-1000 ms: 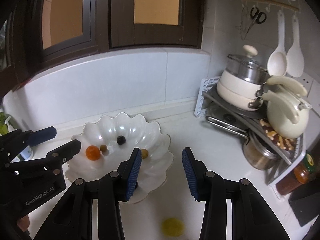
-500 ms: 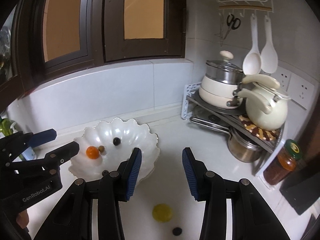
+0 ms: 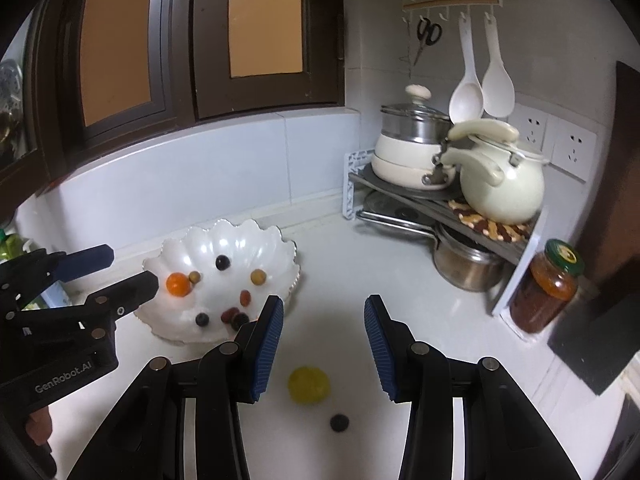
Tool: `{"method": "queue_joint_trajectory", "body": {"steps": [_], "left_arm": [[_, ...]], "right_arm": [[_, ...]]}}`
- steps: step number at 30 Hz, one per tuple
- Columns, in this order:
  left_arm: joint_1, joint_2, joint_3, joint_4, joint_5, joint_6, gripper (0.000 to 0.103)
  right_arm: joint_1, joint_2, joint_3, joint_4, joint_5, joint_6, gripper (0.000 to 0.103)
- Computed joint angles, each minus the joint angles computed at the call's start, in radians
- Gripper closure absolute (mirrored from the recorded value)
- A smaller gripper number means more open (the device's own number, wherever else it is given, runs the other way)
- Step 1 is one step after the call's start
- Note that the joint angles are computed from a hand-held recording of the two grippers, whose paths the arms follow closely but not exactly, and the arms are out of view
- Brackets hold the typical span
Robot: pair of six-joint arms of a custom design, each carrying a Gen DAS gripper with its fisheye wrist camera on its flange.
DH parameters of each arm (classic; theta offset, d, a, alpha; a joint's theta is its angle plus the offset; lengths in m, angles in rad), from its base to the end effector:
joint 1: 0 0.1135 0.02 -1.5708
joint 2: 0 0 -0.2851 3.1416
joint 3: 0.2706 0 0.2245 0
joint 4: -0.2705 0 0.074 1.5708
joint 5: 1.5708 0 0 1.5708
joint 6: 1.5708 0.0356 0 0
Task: Organize fruits
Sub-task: 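Withdraw both tools from the bowl toward the pomelo and black fruit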
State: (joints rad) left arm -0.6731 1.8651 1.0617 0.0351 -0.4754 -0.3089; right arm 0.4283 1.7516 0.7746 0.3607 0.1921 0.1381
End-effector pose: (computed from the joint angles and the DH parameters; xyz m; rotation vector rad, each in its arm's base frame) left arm 0.3011 -0.2192 0.1989 0.1780 2.2298 0.0302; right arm 0.3039 0.1313 0.1853 -0.2071 2.1664 0.1130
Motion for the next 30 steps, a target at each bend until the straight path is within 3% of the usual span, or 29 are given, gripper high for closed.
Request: {"method": "queue_joint_trajectory", "body": {"steps": [21, 30], "left_arm": [[-0.019, 0.140, 0.016, 0.041, 0.148, 0.030, 0.044], [-0.017, 0.186, -0.022, 0.147, 0.190, 0.078, 0.044]], "right_arm": [[-0.014, 0.015, -0.128, 0.057, 0.051, 0.069, 0.059], [-0.023, 0.084, -0.168, 0.131, 0.052, 0.108, 0.059]]}}
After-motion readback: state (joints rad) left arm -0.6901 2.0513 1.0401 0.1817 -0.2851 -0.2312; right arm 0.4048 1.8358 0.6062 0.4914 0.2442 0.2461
